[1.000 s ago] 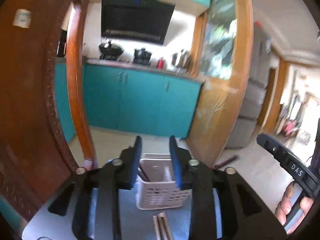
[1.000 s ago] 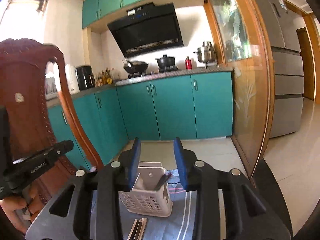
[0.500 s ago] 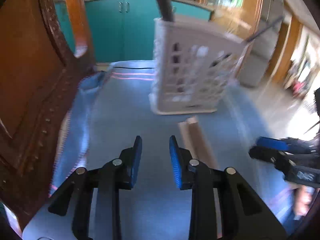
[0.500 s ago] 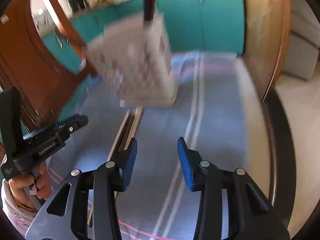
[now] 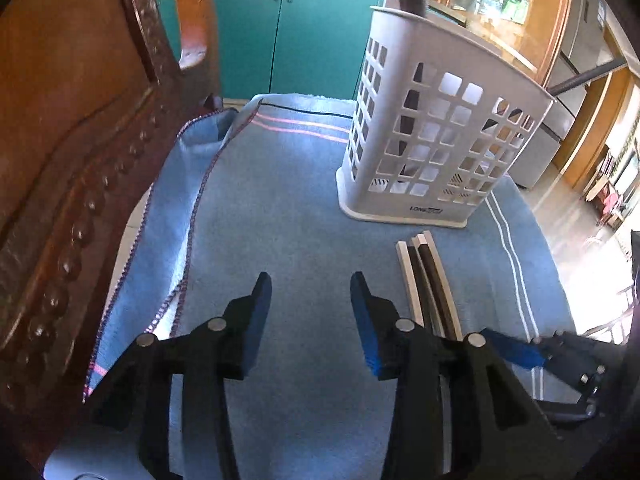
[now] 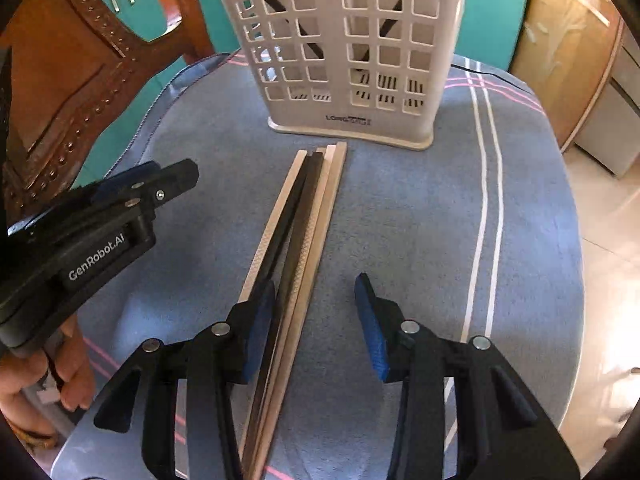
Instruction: Organize utensils
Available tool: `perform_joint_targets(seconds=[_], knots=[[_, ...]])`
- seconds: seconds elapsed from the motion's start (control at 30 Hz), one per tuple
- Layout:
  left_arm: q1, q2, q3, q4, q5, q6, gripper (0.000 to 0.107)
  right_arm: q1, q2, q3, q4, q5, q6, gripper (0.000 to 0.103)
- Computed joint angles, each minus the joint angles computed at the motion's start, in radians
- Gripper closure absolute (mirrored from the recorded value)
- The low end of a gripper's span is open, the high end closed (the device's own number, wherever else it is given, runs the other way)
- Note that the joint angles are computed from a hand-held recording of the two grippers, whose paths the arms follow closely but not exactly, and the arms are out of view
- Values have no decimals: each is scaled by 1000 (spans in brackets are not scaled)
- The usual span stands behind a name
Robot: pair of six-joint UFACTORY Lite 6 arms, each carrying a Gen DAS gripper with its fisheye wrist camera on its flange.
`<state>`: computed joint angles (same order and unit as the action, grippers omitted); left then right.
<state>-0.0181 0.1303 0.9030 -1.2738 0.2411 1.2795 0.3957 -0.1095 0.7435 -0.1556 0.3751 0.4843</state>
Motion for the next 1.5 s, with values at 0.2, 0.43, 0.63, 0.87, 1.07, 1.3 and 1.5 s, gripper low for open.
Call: perform_joint_targets(seconds=[0.2, 0.43, 0.63, 0.87, 1.07, 1.3, 1.5], knots=[[2, -4, -12, -20, 8, 21, 63, -27, -35, -39, 206, -24, -88, 86], [-6, -26, -32, -6, 13, 22, 61, -158, -136, -97, 343, -7, -172, 91], [-22, -37, -42, -22, 18, 42, 59, -288, -240, -193, 547, -16, -366, 91], [-50, -44, -49, 11, 38, 17, 51, -327, -278, -231, 671, 23, -533, 88], [-76, -52, -61, 44, 35, -4, 44, -349, -279, -195, 524, 10, -450, 77], [-104, -27, -48, 99, 12, -71, 39, -425, -226, -193, 630, -34, -650, 69], [-126, -20, -44, 107, 6, -75, 38, -374, -266, -241, 707, -86, -744, 60]])
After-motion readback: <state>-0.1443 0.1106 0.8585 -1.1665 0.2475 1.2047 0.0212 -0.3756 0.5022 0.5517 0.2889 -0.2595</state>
